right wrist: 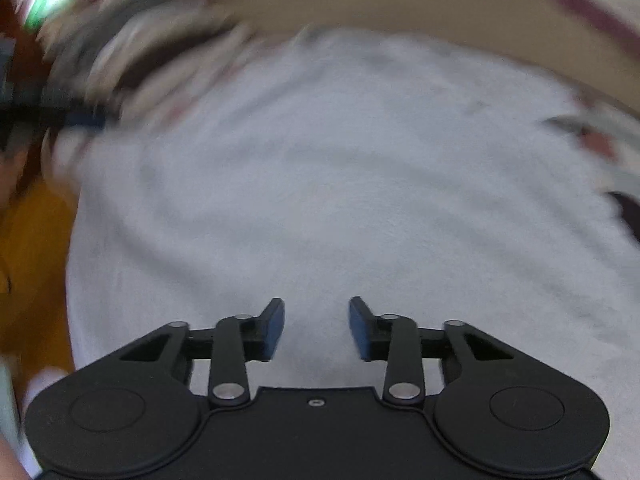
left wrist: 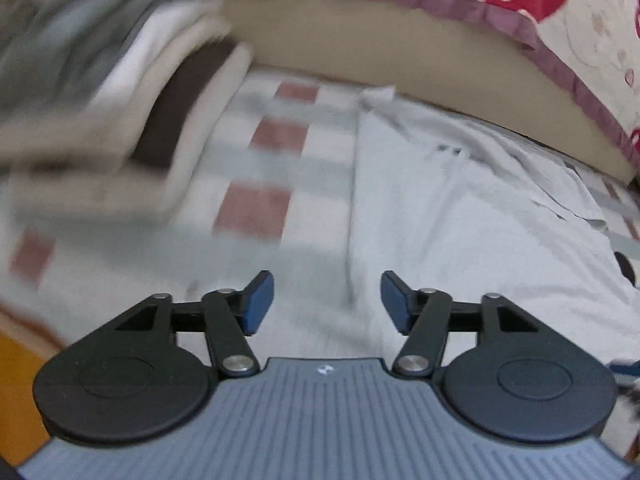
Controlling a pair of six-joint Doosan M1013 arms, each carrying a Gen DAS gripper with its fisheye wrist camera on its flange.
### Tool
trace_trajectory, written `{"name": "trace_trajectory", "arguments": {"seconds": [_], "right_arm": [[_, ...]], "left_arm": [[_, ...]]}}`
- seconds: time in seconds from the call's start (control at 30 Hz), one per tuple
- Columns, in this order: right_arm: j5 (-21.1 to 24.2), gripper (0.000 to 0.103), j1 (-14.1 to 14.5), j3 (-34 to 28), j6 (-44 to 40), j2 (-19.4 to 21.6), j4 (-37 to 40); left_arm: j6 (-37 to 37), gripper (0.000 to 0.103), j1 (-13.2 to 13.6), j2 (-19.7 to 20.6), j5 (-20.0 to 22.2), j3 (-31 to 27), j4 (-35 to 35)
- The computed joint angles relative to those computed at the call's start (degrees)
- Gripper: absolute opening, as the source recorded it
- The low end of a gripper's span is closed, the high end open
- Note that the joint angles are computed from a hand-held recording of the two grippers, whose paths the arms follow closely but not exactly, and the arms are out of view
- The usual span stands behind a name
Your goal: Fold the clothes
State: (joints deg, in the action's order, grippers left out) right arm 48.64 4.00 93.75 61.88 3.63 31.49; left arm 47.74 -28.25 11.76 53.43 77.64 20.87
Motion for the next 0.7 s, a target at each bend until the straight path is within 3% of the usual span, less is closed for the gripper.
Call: {"name": "trace_trajectory", "arguments": {"seconds": [0.07, 0.13, 0.33, 0.43, 0.6, 0.7], "right_arm": [[-3.0, 0.038, -1.7, -0.47, 1.05, -0.5, 3.04], [-7.1, 0.04, -2.09, -1.78, 4.45, -0.19, -2.28], [-7.69, 0.041, -3.97, -11.21, 14.74, 6.55, -15.3], [-6.81, 0.041, -4.29, -15.49, 14.28, 10.64, -16.87], [-6.42, 0.037, -1.96, -19.24, 13.81, 16.08, -27.59], [-10.2, 0.036, -1.28, -19.44, 9.33, 17.21, -27.53]], "left_arm": [[4.33, 0.072, 0.75, 2.64, 1.02, -4.9, -2.27], [8.88, 0.072, 1.43, 6.02, 2.73, -10.7, -4.94], [20.96, 0.072, 0.45, 17.05, 10.19, -26.89, -1.52], [17.25, 0.071, 1.29, 21.33, 12.99, -32.47, -3.61], [5.97, 0.065, 1.52, 26.65, 14.44, -36.57, 4.36], [2.49, 0.064, 2.71, 29.17, 14.15, -39.34, 2.53]]}}
